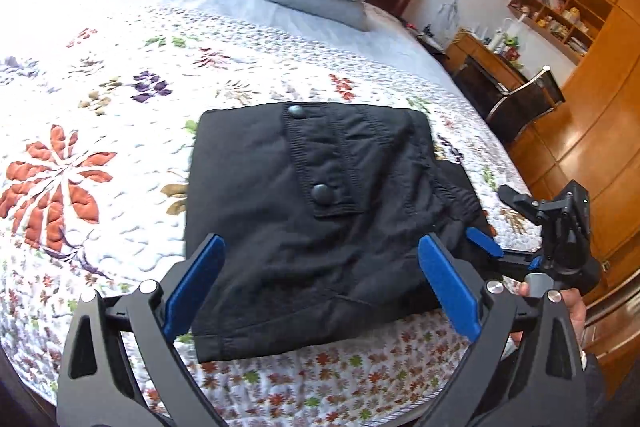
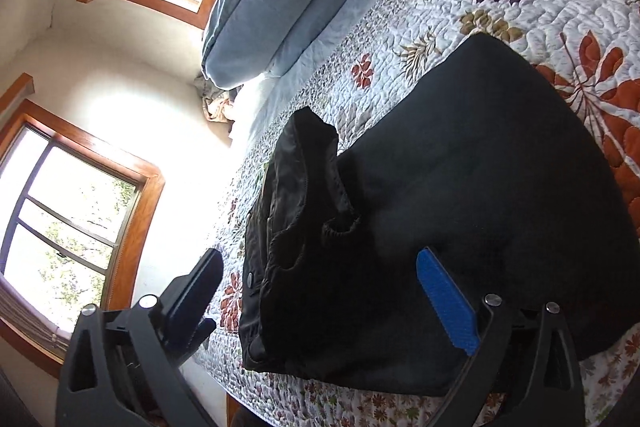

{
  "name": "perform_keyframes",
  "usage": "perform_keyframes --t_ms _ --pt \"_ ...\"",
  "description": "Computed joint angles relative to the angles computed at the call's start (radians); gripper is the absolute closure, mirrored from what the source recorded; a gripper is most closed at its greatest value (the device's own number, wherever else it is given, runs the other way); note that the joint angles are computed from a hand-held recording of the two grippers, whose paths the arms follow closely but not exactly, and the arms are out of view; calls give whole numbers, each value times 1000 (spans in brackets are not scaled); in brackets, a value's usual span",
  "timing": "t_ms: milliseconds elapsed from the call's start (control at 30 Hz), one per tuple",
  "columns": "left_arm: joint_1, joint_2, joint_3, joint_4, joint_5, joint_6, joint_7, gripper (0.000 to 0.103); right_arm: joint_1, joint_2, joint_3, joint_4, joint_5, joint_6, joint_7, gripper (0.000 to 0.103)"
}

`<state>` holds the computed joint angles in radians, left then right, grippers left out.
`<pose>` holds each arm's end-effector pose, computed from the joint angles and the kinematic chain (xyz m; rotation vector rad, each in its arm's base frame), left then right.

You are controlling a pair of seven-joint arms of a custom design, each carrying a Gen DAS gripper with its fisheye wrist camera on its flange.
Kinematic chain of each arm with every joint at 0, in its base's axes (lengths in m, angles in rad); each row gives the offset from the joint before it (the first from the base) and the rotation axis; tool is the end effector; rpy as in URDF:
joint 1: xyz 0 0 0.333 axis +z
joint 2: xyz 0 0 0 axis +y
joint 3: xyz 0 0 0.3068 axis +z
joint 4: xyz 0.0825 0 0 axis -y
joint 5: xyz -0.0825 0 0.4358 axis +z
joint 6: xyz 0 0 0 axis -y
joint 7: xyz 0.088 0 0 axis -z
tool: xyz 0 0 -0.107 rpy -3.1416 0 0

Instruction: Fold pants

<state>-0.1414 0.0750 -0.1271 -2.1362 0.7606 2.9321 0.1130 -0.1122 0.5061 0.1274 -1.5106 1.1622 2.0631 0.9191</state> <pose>0.5962 -0.2088 0.4029 -2.2589 1.3354 -0.9758 0.7561 0.0451 0.3792 -1.5327 1.4375 0.5315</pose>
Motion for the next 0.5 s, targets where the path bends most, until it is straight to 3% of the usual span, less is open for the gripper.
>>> perform_keyframes --t_ms 133,233,333,500 --pt "28 -46 -8 -46 -165 -129 88 6 13 28 8 34 -15 3 -14 4" --pt "44 -51 -7 -66 -204 -163 90 6 19 44 21 55 -18 -4 -22 4" --pt "58 -63 -5 -102 -250 -132 103 6 37 58 27 76 -46 3 -14 4" --pt "64 -70 -12 -104 -220 -140 75 6 59 75 42 91 -61 26 -19 4"
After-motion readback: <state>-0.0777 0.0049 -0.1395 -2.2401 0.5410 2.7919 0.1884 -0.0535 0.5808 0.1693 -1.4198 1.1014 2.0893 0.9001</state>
